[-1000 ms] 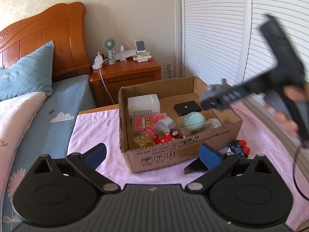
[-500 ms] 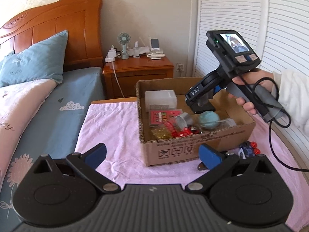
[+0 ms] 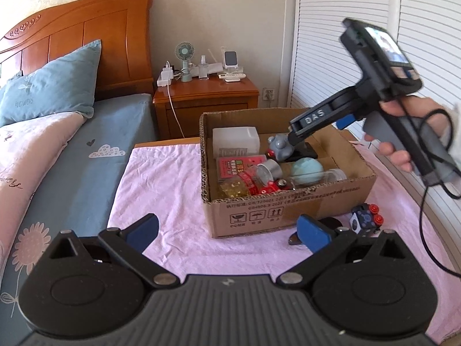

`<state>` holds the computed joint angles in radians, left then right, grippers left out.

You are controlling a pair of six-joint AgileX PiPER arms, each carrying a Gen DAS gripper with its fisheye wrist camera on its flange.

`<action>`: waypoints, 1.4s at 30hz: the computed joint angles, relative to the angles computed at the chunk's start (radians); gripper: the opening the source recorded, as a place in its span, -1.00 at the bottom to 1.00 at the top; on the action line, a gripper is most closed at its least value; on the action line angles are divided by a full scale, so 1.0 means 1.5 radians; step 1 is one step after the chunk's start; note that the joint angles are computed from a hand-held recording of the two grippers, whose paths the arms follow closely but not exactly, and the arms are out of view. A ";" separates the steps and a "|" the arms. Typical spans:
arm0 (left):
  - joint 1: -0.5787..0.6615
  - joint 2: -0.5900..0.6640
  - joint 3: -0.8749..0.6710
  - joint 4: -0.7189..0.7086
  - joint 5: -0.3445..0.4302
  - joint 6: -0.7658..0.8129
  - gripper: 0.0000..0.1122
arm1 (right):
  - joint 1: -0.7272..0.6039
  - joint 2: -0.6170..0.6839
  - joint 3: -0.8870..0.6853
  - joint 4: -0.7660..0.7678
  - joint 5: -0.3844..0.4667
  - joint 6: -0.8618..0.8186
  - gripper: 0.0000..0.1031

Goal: Organize rigid objects
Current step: 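Move the right tool to the black-and-red train block while the left tool approaches the black oval case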

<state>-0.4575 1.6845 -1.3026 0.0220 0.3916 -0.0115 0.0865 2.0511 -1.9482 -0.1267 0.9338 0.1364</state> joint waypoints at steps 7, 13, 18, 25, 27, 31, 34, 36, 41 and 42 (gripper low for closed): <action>-0.032 -0.030 0.025 0.106 0.010 -0.108 0.82 | 0.006 -0.153 0.219 -0.019 -0.084 0.055 1.00; -0.048 -0.047 0.055 0.181 0.012 -0.190 0.82 | 0.010 -0.268 0.409 -0.095 -0.160 0.177 1.00; -0.050 -0.048 0.068 0.182 0.014 -0.191 0.82 | 0.006 -0.324 0.545 -0.151 -0.224 0.295 1.00; -0.041 -0.039 0.077 0.155 0.008 -0.174 0.82 | 0.025 -0.291 0.623 -0.232 -0.280 0.450 1.00; -0.044 -0.034 0.078 0.173 0.005 -0.195 0.82 | 0.035 -0.271 0.629 -0.272 -0.287 0.508 1.00; -0.045 -0.021 0.070 0.153 0.003 -0.180 0.82 | 0.042 -0.247 0.635 -0.302 -0.300 0.562 1.00; -0.048 -0.003 0.056 0.127 0.010 -0.156 0.82 | 0.057 -0.232 0.635 -0.377 -0.288 0.633 1.00; -0.054 0.009 0.045 0.130 0.018 -0.161 0.82 | 0.065 -0.226 0.639 -0.417 -0.278 0.668 1.00; -0.069 0.042 0.014 0.136 0.034 -0.169 0.82 | 0.053 -0.248 0.684 -0.494 -0.294 0.740 1.00; -0.072 0.051 0.006 0.140 0.039 -0.174 0.82 | 0.048 -0.252 0.692 -0.504 -0.303 0.748 1.00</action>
